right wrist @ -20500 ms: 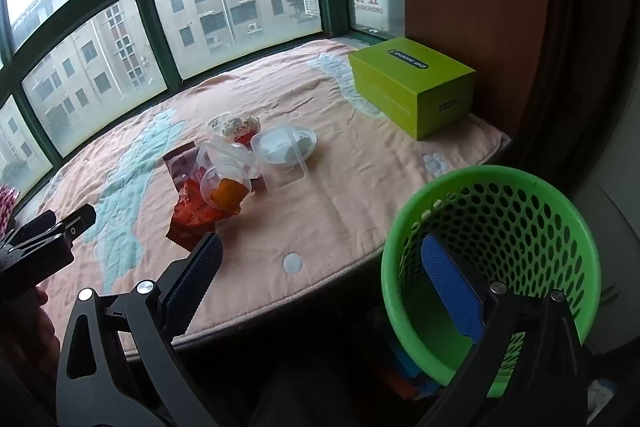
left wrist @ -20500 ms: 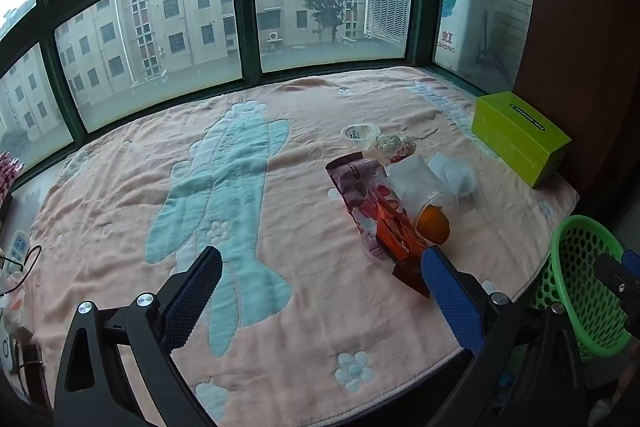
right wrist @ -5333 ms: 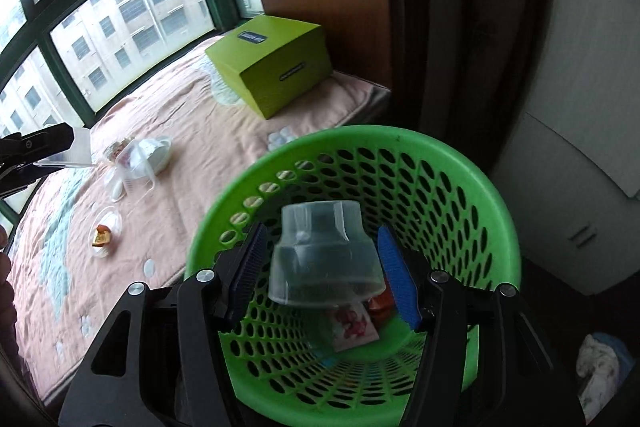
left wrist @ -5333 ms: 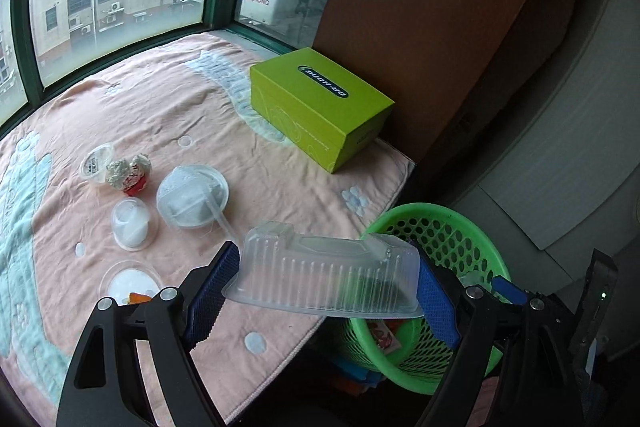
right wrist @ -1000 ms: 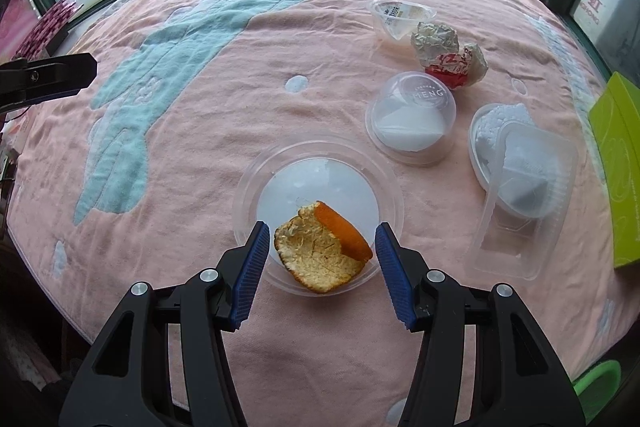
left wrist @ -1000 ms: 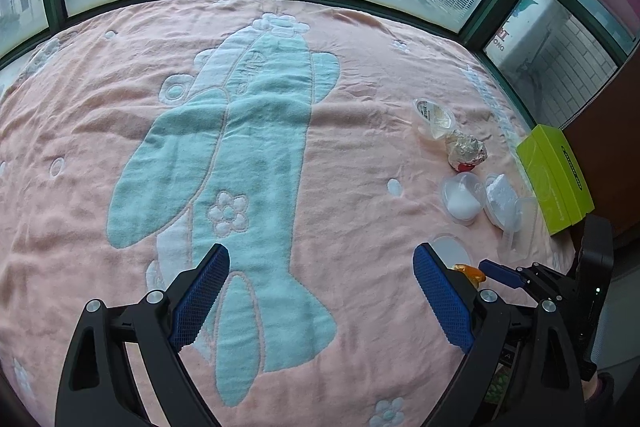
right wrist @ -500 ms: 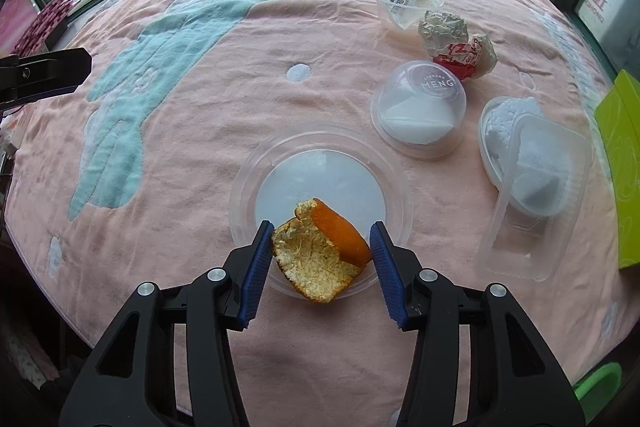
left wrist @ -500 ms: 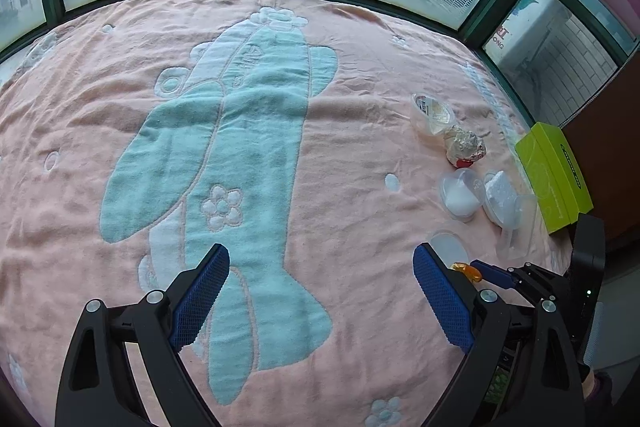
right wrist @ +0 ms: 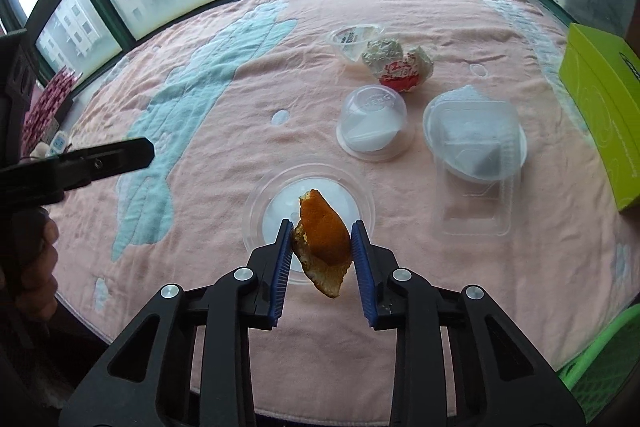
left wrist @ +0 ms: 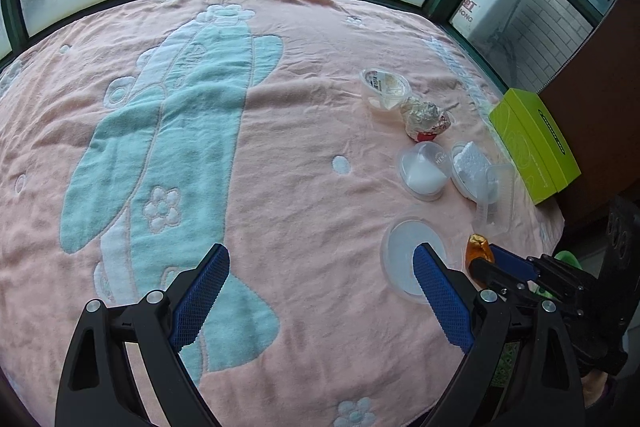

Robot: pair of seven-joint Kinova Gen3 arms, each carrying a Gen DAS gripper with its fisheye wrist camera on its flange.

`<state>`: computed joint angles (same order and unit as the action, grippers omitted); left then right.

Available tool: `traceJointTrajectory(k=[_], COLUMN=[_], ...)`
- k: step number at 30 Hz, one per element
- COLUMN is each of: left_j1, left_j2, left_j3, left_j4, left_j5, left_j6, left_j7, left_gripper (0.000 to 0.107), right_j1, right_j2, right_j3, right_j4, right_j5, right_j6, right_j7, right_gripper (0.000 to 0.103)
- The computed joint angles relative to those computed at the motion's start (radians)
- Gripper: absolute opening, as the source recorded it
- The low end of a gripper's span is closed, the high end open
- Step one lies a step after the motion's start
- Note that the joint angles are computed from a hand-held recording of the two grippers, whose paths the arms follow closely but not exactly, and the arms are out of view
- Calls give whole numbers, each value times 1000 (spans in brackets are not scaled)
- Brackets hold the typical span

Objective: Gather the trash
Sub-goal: 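Lift the orange peel with the right tool while the left grasps the clear bowl, then carry the peel and clear bowl over the green wastebasket and release both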

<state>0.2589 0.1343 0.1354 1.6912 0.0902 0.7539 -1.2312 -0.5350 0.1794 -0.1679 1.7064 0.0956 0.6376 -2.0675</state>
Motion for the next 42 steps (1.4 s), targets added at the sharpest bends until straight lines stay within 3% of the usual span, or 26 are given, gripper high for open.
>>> traceJointTrajectory(k=[7, 12, 17, 29, 35, 42], left_j1=[38, 112, 131, 213, 208, 229], left_j2=[62, 124, 161, 249, 277, 266], left_j3=[41, 48, 58, 17, 20, 7], left_j4=[-36, -82, -103, -189, -206, -179], left_j5=[29, -38, -35, -128, -129, -157], left_j6=[-2, 3, -5, 42, 57, 7], left_j7=[-99, -129, -200, -195, -205, -184], left_gripper=[95, 96, 96, 96, 96, 90], right_j1=[15, 52, 93, 149, 166, 196], right_j2=[-133, -206, -266, -328, -349, -387], right_j3=[2, -28, -58, -104, -117, -144], right_j4=[107, 168, 228, 289, 303, 321], right_j5=[60, 109, 120, 123, 120, 140], right_j6=[-44, -52, -63, -70, -66, -48], right_j7=[-144, -242, -316, -384, -395, -437], right_gripper=[30, 30, 30, 30, 30, 30])
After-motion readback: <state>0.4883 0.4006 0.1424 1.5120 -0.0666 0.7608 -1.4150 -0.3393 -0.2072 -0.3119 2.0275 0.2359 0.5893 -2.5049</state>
